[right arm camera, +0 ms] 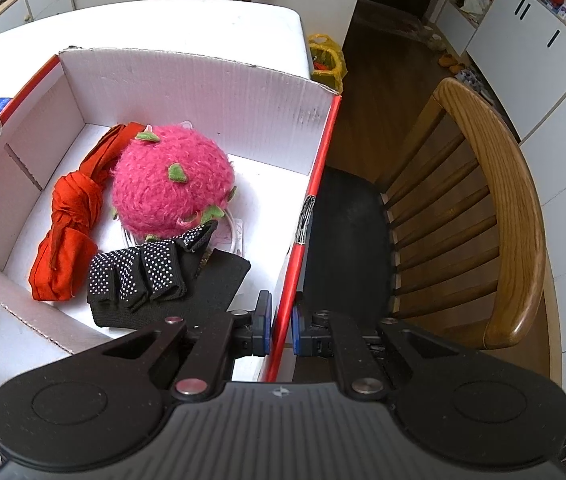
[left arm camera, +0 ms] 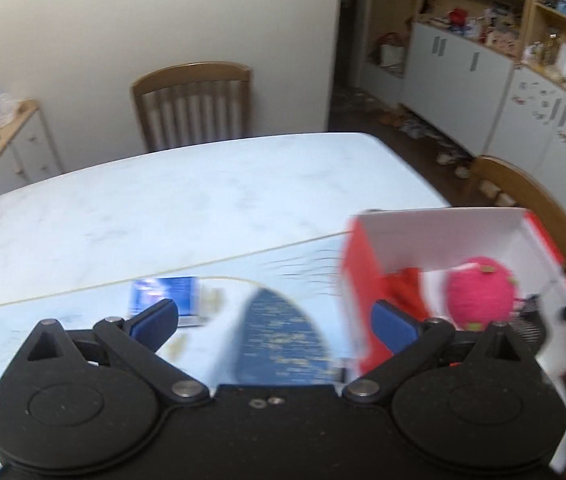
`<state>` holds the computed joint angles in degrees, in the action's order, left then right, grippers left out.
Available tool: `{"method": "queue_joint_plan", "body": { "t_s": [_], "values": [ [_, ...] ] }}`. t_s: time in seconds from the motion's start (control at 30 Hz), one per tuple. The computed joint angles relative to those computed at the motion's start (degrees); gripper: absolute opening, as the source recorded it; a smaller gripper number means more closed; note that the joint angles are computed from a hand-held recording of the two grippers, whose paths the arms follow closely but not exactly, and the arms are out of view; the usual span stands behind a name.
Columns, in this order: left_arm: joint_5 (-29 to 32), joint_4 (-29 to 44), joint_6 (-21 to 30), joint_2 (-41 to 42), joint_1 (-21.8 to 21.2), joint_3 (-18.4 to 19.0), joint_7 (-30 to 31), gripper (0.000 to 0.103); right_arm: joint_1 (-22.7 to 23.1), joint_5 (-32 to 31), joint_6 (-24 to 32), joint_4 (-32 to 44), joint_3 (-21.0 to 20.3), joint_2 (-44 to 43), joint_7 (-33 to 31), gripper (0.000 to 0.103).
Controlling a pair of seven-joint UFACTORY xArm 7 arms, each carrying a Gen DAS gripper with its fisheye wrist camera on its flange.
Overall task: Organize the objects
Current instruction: 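Grasp the blue card box with the left gripper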
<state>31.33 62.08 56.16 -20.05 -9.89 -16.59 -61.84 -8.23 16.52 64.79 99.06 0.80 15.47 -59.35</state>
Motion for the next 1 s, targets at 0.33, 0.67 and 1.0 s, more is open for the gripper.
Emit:
{"method": "queue_joint_plan", "body": {
  "t_s": [0.33, 0.67, 1.0],
  "values": [
    [-3.0, -8.3, -5.2, -1.0, 4.9, 6.3, 4.3, 0.102, 1.0, -2.4, -1.6, -1.1, -0.2, -0.5, 1.7, 0.010],
    [-4.9, -8.9, -7.7, 5.7, 7.5, 9.2, 8.6, 0.102, 2.2, -4.9, -2.2, -1.0, -0.2, -0.1, 4.9, 0.010],
    [-7.2, -10.1, -12.7, 6.9, 8.3, 10.3, 5.8, 0.088, 2.6, -6.6, -1.8, 0.0, -0.2, 0.8, 7.9, 0.010]
  ]
}}
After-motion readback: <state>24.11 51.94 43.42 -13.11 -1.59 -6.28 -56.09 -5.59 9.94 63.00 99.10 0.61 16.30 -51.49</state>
